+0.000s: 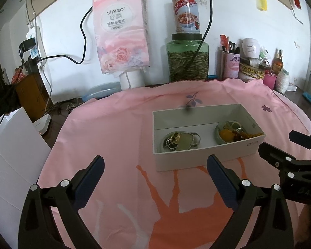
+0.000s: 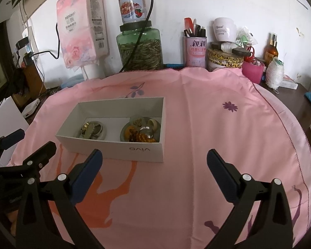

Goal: Organize jewelry

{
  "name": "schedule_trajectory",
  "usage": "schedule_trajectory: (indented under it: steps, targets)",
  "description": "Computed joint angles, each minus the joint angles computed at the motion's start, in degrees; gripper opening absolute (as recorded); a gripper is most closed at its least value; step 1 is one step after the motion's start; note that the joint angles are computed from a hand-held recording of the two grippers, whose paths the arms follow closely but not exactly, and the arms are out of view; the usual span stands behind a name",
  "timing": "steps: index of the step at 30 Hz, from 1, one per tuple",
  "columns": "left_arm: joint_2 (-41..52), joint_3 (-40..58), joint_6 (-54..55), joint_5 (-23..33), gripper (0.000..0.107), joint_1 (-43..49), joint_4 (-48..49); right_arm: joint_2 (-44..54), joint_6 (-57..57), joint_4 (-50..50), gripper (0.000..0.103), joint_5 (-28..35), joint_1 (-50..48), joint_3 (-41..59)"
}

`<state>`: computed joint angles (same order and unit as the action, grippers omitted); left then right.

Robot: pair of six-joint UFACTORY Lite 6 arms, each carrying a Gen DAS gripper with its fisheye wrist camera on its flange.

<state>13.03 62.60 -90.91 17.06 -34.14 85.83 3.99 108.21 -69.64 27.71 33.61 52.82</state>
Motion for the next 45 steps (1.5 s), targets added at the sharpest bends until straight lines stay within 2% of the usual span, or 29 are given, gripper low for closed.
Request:
schedule_trajectory:
  steps: [21, 25, 29, 33, 45]
  targets:
    - [0.2, 0.2, 2.1, -0.2, 0.097, -0.1, -2.2, 0.4, -1.1, 1.3, 0.096, 0.0, 0.0, 0.4]
    - [0.7, 0.4, 2.9, -1.7, 0.097, 0.5, -2.9, 0.3, -0.8, 1.3, 0.096, -0.2, -0.1, 0.2]
    - [1.1, 0.8, 7.1, -3.9, 0.097, 1.6, -7.5, 0.3, -0.7, 1.1, 0.096, -0.1, -0.1, 0.2]
    - [1.0, 0.5, 3.6, -2.6, 0.097, 1.0, -4.1, 0.4, -1.1, 1.4, 0.096, -0.2, -0.2, 0.2]
    - [0.9, 0.6, 4.1, -2.4, 0.097, 0.9, -4.6, 0.4, -0.8, 1.1, 0.096, 0.0, -0.1, 0.2]
